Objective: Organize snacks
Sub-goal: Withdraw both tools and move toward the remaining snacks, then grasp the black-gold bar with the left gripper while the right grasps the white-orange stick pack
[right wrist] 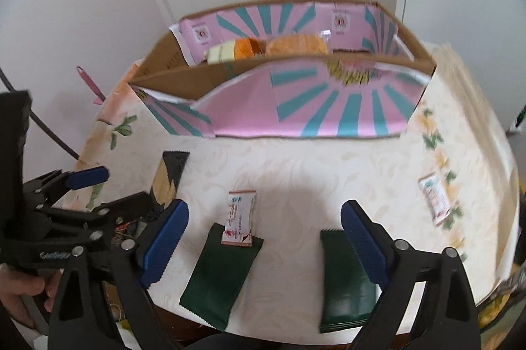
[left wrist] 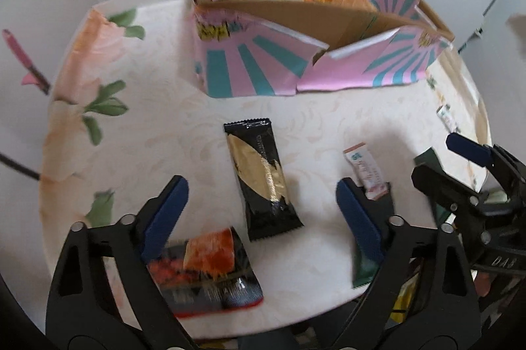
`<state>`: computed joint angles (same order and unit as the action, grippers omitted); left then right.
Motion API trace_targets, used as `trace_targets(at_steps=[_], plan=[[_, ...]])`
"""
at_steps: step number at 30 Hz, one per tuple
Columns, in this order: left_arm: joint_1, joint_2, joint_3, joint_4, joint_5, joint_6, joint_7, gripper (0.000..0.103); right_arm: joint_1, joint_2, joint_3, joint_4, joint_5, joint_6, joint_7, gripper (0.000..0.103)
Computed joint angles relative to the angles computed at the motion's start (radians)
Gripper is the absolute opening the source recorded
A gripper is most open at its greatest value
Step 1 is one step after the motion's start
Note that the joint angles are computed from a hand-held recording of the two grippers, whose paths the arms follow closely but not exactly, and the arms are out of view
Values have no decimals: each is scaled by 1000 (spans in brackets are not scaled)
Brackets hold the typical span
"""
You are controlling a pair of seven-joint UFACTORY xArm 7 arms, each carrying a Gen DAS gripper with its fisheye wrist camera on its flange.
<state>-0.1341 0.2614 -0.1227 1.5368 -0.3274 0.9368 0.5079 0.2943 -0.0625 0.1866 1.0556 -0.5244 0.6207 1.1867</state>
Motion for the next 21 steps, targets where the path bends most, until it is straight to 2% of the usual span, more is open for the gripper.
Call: trace_targets(at_steps=[6, 11, 15, 17, 19, 21], plan=[[4, 64, -8, 22, 6, -9, 42, 76, 34, 78, 4, 37, -54, 39, 68, 69], [6, 59, -19, -8, -5, -62, 96, 75, 81, 146, -16, 92, -115, 71, 105, 64], [-4, 58, -25, -23, 0, -100, 126, 67, 107, 171, -36, 107, -140, 76, 133, 60], [-14, 55, -24, -31, 18, -129, 138, 51, 114, 174, -43, 105, -143, 78, 146, 60], [-19, 51, -29, -40, 27, -148, 162, 43, 118, 176, -48, 104, -148, 77, 155, 58], [-19, 54, -33, -36, 24, -144, 179, 40, 119, 178, -52, 104, -152, 77, 161, 54]])
